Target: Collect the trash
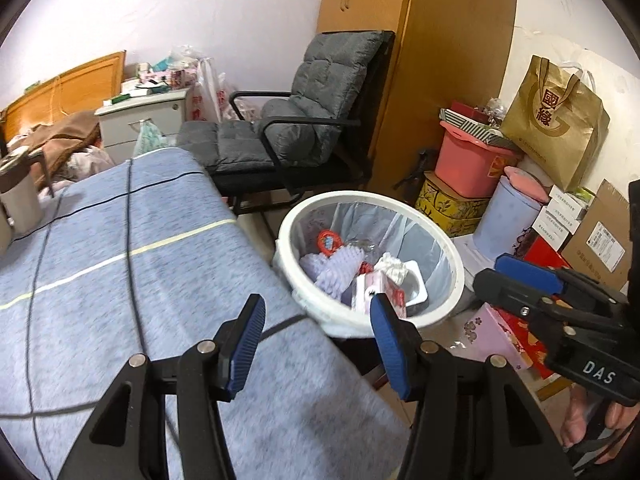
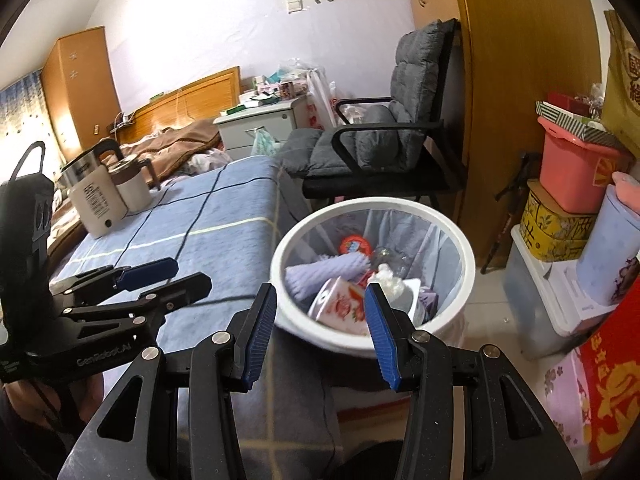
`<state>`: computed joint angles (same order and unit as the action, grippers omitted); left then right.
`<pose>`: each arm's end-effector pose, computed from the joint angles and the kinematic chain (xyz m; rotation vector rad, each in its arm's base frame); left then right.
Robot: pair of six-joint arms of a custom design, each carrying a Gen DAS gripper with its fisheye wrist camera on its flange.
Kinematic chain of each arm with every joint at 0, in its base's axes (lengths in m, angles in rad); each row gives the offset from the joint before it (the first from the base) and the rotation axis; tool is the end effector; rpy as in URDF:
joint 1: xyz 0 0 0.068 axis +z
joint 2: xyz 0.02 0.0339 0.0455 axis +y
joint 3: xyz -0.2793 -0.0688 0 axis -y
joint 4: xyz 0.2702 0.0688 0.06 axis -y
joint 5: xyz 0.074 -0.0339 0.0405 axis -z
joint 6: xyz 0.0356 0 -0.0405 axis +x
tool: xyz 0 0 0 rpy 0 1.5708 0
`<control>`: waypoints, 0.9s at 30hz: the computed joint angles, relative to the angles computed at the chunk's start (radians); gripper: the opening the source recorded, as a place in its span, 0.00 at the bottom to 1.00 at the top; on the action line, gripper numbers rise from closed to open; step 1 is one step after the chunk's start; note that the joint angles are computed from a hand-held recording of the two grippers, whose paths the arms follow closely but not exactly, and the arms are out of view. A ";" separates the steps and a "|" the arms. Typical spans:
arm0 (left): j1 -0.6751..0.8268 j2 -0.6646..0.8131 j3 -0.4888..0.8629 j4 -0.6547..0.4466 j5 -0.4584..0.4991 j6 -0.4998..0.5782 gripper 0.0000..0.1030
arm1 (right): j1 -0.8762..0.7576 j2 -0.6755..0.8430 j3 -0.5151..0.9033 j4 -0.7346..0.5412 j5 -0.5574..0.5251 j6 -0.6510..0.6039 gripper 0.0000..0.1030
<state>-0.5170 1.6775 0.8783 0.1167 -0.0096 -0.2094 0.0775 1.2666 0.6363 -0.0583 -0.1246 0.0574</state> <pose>0.3185 -0.1807 0.1702 0.3443 2.2548 -0.3754 0.2732 0.0257 0.1997 -0.0893 2.2600 0.2126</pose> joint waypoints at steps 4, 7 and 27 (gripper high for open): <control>-0.004 -0.068 -0.073 0.016 -0.029 -0.009 0.55 | 0.040 -0.081 -0.054 -0.020 0.028 0.010 0.45; -0.010 -0.113 -0.119 0.024 -0.052 -0.018 0.55 | 0.064 -0.129 -0.083 -0.040 0.038 0.015 0.45; -0.062 -0.307 -0.330 0.027 -0.132 -0.102 0.55 | 0.179 -0.350 -0.206 -0.142 0.106 0.055 0.45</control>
<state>-0.5788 1.3704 0.5478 0.1435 -0.1412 -0.3111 0.2563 0.9165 0.4304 -0.2006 -0.0188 0.1120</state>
